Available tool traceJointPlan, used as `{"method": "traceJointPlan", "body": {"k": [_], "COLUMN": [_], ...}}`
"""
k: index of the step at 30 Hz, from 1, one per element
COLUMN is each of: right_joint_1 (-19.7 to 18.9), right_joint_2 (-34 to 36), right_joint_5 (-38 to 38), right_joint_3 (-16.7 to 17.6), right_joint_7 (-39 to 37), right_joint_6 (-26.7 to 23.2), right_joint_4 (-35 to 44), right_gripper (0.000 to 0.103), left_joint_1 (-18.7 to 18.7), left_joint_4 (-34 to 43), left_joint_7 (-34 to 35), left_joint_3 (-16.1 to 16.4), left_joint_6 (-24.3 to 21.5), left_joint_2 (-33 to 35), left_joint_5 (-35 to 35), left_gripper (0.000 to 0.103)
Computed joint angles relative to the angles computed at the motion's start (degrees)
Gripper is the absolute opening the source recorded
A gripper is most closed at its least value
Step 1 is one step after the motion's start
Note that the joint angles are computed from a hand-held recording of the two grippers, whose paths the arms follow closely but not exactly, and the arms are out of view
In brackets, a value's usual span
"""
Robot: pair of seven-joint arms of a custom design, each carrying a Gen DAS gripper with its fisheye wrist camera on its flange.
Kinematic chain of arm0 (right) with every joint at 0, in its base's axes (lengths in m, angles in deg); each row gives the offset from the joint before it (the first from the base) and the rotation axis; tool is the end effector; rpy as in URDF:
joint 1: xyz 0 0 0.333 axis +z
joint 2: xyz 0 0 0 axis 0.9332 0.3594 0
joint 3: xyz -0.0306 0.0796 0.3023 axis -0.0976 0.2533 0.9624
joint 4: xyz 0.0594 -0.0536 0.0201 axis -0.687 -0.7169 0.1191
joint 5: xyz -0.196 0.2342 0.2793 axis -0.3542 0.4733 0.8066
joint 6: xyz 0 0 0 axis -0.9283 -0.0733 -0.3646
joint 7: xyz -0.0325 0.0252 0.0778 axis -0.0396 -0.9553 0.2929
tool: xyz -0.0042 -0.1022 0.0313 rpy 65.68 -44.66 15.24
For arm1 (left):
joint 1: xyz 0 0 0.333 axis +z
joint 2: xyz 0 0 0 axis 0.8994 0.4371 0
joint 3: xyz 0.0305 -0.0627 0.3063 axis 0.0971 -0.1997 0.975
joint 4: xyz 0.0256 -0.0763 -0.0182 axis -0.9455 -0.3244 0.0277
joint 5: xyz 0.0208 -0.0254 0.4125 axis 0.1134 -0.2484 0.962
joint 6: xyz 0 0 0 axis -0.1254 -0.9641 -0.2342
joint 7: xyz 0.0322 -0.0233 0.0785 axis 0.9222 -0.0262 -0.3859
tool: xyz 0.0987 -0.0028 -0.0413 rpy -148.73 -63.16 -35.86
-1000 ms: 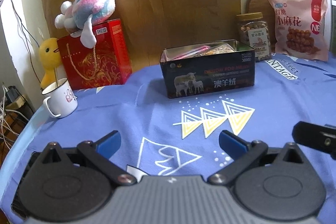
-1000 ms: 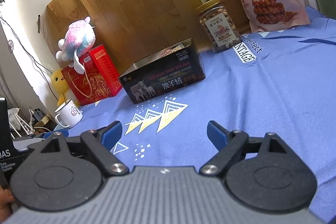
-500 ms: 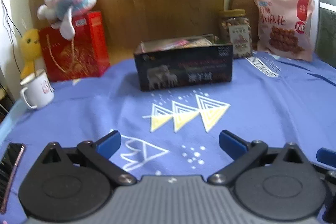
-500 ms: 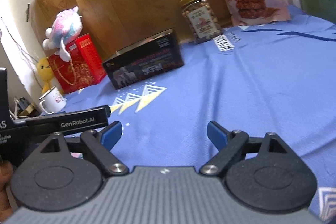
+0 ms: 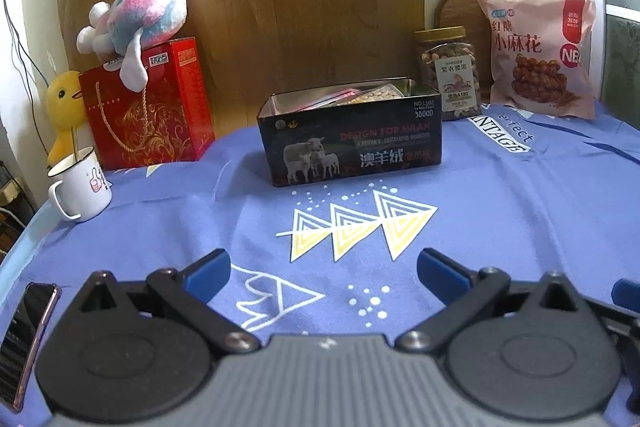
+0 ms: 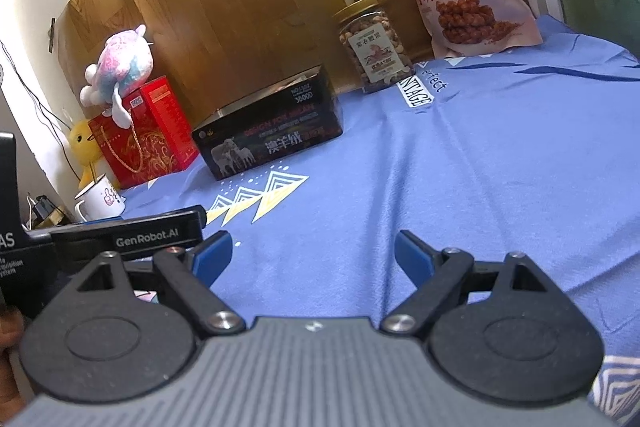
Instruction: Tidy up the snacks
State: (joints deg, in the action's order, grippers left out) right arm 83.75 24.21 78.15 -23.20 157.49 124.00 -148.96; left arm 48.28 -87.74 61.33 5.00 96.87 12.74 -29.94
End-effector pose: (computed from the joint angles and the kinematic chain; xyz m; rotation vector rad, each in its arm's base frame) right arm 0.5818 0.1228 0.4246 -1.2210 1.6864 -0.6484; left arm 0.6951 -0.2633 0.4758 -1.3120 1.8977 -0.9218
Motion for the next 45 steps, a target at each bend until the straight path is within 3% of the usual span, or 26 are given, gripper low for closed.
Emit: {"method": "traceJointPlan", "body": {"k": [4, 12, 20, 25, 29, 38, 45], "right_joint_1": [-0.10, 3.35, 4.50, 5.05, 4.08, 5.20, 3.36], "right_joint_2": [-0.16, -0.49, -0.21, -0.13, 0.34, 0.36, 0.25], "right_joint_5": [-0.28, 9.66, 16.24, 19.37, 18.28, 20.10, 14.28], "right_joint_3": [-0.01, -1.72, -2.10, -1.89, -1.31, -1.93, -0.80], "right_joint_7": [0.32, -7.99, -14.82, -17.99, -16.78, -18.52, -14.29], "right_joint_6": [-0.23, 0.53, 0.25, 0.57, -0.46, 0.16, -0.98], "right_joint_4": [-0.10, 0.46, 2.05, 2.64, 2.89, 3.29, 2.60], "right_gripper": [0.090, 0.090, 0.090, 0.090, 0.090, 0.090, 0.090], "left_joint_1": [-0.33, 4.15, 4.36, 3.55, 0.93, 1.69, 0.67], "left_joint_4": [-0.37, 2.50, 2.94, 1.55, 2.29, 2.44, 1.83], "left_joint_7": [-0.32, 9.56, 15.38, 15.63, 12.65, 10.74, 8.42], "left_joint_3": [0.39, -7.55, -9.11, -7.73, -3.79, -4.03, -1.85], "left_joint_6": [1.91, -0.32, -0.01, 2.21, 1.36, 2.24, 2.49], "left_joint_2": [0.06, 2.50, 3.02, 2.16, 2.46, 2.52, 1.98], "left_joint_5": [0.58, -8.67, -13.39, -14.04, -11.86, -10.60, -8.60], "left_gripper": [0.103, 0.103, 0.103, 0.103, 0.103, 0.103, 0.103]}}
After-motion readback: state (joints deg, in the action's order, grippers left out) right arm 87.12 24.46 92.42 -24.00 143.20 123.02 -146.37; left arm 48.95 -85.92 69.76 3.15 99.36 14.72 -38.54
